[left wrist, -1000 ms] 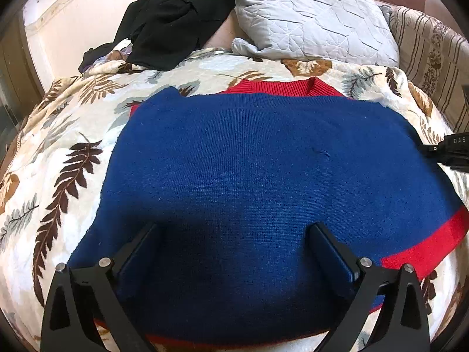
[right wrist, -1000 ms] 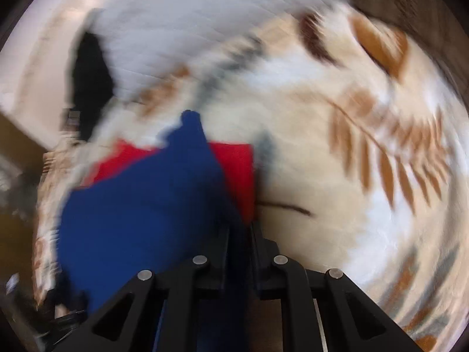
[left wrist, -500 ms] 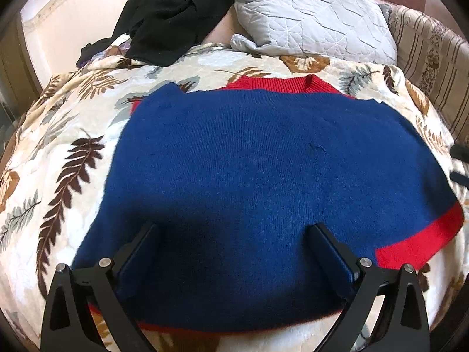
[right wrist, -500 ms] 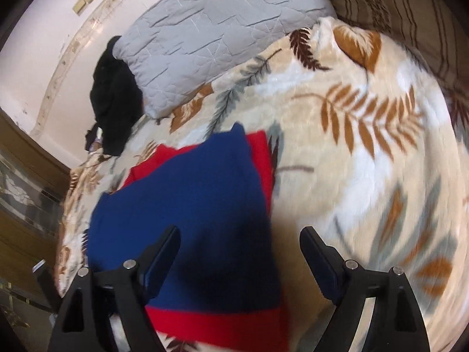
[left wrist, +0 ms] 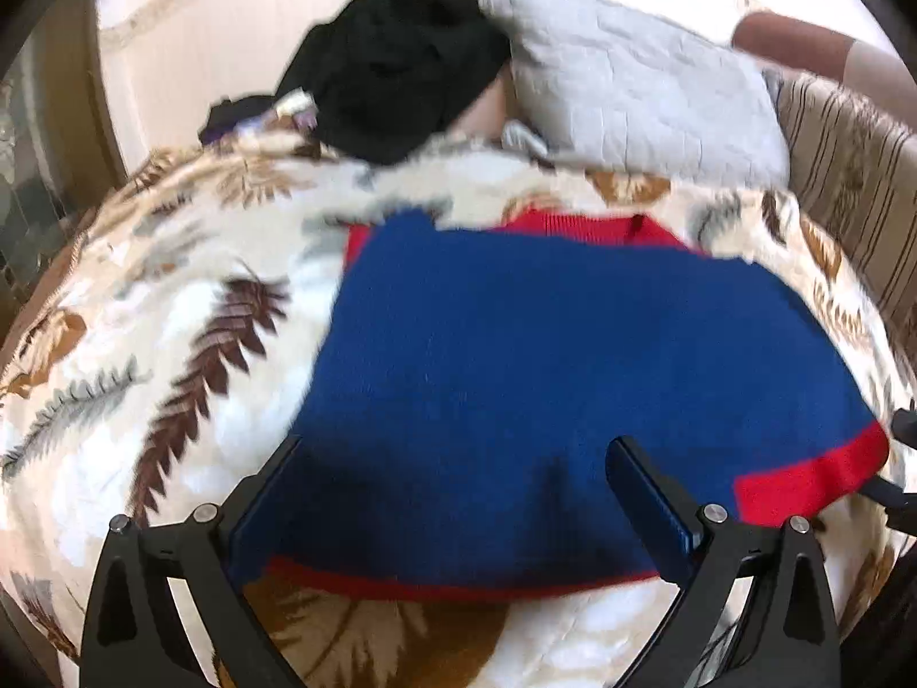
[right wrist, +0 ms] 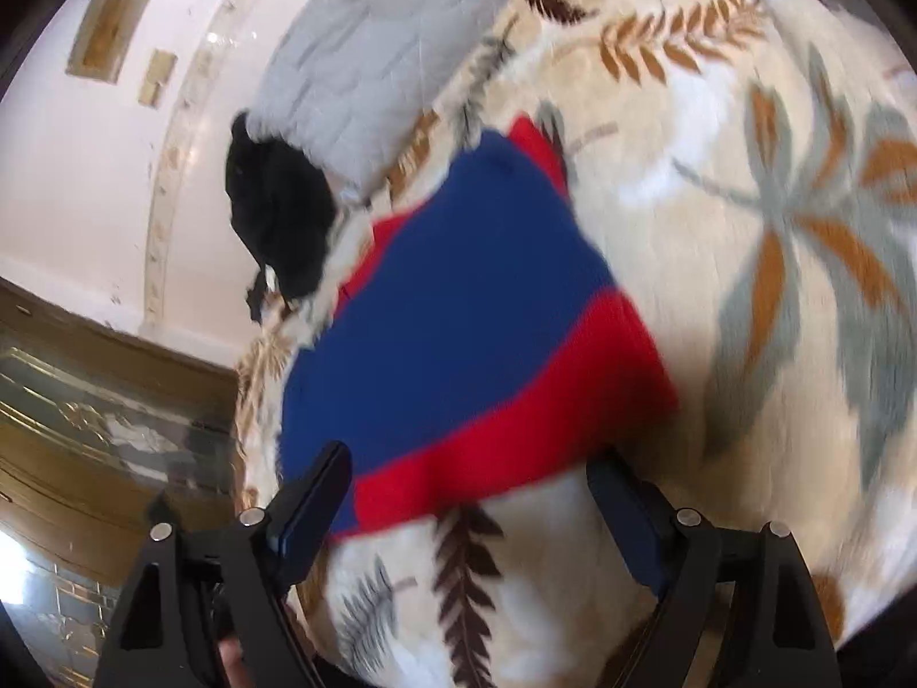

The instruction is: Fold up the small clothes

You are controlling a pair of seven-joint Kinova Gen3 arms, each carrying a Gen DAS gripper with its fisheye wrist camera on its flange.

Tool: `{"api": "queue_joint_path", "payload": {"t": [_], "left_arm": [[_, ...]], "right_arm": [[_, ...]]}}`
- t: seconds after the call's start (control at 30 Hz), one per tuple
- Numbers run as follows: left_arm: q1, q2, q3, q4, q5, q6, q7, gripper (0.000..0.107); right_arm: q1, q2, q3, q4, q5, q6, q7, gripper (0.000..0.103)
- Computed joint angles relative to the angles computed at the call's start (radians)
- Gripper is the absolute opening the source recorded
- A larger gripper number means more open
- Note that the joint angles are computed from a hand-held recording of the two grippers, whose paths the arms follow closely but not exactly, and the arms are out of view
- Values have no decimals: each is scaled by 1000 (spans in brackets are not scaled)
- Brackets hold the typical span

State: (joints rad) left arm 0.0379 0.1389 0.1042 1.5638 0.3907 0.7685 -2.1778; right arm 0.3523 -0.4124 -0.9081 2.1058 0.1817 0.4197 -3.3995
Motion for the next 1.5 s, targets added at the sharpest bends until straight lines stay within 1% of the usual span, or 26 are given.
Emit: {"api": "queue_joint_path", "payload": {"t": [0.03,0.07,0.1,0.17,0.23,0.27,0.33,0.4,0.53,0.63,0.73,0.83,0.9,0.97,1.0,1.03,1.07,1.17,1.2,1.23,1.27,1.33,1.4,1.43,1.47,1.5], "left_arm": [[-7,5,10,-8,4,7,9,101],[3,14,1,-22,4,24,21,101],[7,24,2,-40,-1,44,39,101],[9,29,11,-53,14,51,44,101],[30,39,20,-75,-3,54,60,101],[43,43,21,-81,-20,51,77,101],[78,60,23,-101,-71,47,127,101],[113,88,19,-136,-127,66,181,101],[119,98,29,-142,-152,70,208,101],[122,109,30,-151,-167,76,221,101],[119,119,33,-159,-167,79,228,101],[121,129,35,-169,-171,92,237,101],[119,129,37,-172,-168,97,235,101],[120,128,37,-175,-169,101,238,101],[118,129,37,-178,-167,104,238,101],[116,128,37,-179,-163,104,238,101],[115,128,37,-181,-159,104,239,101],[118,135,38,-193,-160,105,243,101],[124,140,36,-198,-170,108,251,101],[130,145,34,-206,-178,115,259,101],[131,149,35,-211,-180,120,263,101],[130,144,39,-205,-177,112,258,101],[131,140,41,-201,-175,107,256,101],[129,141,44,-202,-170,109,251,101],[130,144,44,-205,-170,111,251,101],[133,147,43,-207,-173,113,253,101]], "right_arm": [[2,8,6,7,-6,-14,-5,87],[20,12,2,19,-12,-35,-22,87],[43,7,-11,24,-14,-43,-38,87],[102,-11,-51,28,-17,-56,-62,87],[167,-13,-95,17,-15,-42,-59,86],[182,-6,-101,8,-11,-34,-44,85],[199,20,-117,-26,7,10,-6,81],[201,27,-120,-36,15,23,-8,81],[179,3,-110,-39,0,44,-37,81],[169,-8,-125,-66,-28,104,-34,81],[139,-14,-113,-40,-48,62,-77,81],[182,7,-145,-51,-29,54,-70,82],[217,9,-156,-41,-21,19,-75,82],[257,18,-175,-49,-13,22,-66,79],[271,24,-184,-60,0,37,-62,60],[272,39,-186,-78,-4,68,-43,36],[271,42,-186,-86,-3,86,-41,34],[248,43,-182,-93,9,123,-53,37],[248,46,-188,-98,16,137,-61,48],[254,36,-197,-93,29,136,-85,76],[269,10,-204,-86,32,123,-97,81],[292,11,-217,-99,23,142,-73,82],[284,36,-207,-100,32,134,-53,81],[287,50,-213,-107,46,143,-50,76],[292,79,-227,-119,66,169,-31,63],[278,116,-224,-128,70,182,-7,10]]}}
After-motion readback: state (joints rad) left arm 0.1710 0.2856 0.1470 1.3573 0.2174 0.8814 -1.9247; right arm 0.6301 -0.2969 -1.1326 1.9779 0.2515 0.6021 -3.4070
